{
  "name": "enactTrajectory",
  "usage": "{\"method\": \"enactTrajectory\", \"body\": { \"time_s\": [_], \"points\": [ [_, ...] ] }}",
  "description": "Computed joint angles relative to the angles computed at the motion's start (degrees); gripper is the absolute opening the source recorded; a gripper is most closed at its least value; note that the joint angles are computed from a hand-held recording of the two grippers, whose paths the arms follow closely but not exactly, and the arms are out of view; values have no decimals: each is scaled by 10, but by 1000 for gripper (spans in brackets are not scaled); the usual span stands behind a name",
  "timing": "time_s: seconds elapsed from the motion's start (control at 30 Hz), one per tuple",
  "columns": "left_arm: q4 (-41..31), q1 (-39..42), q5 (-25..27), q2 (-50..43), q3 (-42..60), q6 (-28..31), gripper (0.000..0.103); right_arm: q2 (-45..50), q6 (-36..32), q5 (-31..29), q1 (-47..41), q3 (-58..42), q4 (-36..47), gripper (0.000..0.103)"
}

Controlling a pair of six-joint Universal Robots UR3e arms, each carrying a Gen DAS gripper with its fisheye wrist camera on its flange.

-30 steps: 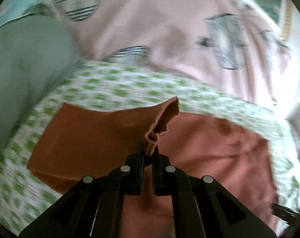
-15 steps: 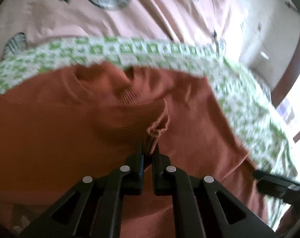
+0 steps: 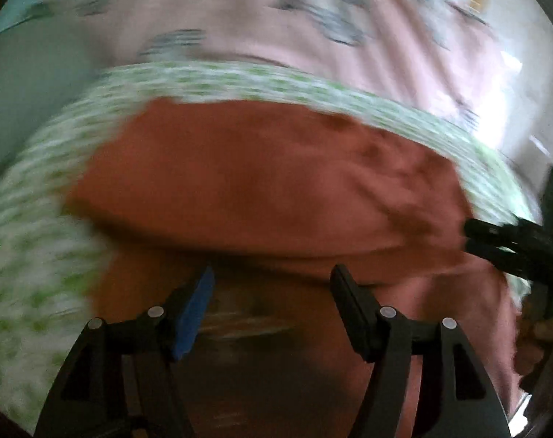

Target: Fold small clothes

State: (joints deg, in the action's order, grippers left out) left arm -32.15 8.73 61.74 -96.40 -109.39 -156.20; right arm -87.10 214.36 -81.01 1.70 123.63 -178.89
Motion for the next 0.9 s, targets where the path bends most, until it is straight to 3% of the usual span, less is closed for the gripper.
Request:
{"method": "enactTrajectory", "body": {
  "time_s": [0.1,0.17,0.23,0.27,0.33,0.43,0.5,0.6,0.73,0.9],
  "points": [
    [26,43,46,-39,29,-45,65,64,-5,0,-1,-68,22,61],
    [33,43,102,-90,77,-71,64,102,-4,8,-6,-108,33,61],
    [27,40,124,-133,121,-81,61,130,-5,8,-4,-144,43,59],
    [10,37,123,-157,151,-85,61,139,-6,15,-4,-160,48,34],
    [-14,30,115,-183,190,-87,61,148,-12,35,-5,-189,66,3],
    [5,1,137,-208,218,-85,57,103,-21,26,-3,-171,43,3],
    [32,-9,151,-221,220,-83,52,32,-20,23,-22,-106,-2,3],
    [45,-10,152,-227,213,-89,52,-51,-22,-22,-54,-32,4,2],
    [72,-4,157,-220,193,-101,51,-73,-24,39,-133,46,11,2],
    [178,24,129,-159,90,-123,51,-57,-24,-1,-105,71,-32,2]
  ]
}}
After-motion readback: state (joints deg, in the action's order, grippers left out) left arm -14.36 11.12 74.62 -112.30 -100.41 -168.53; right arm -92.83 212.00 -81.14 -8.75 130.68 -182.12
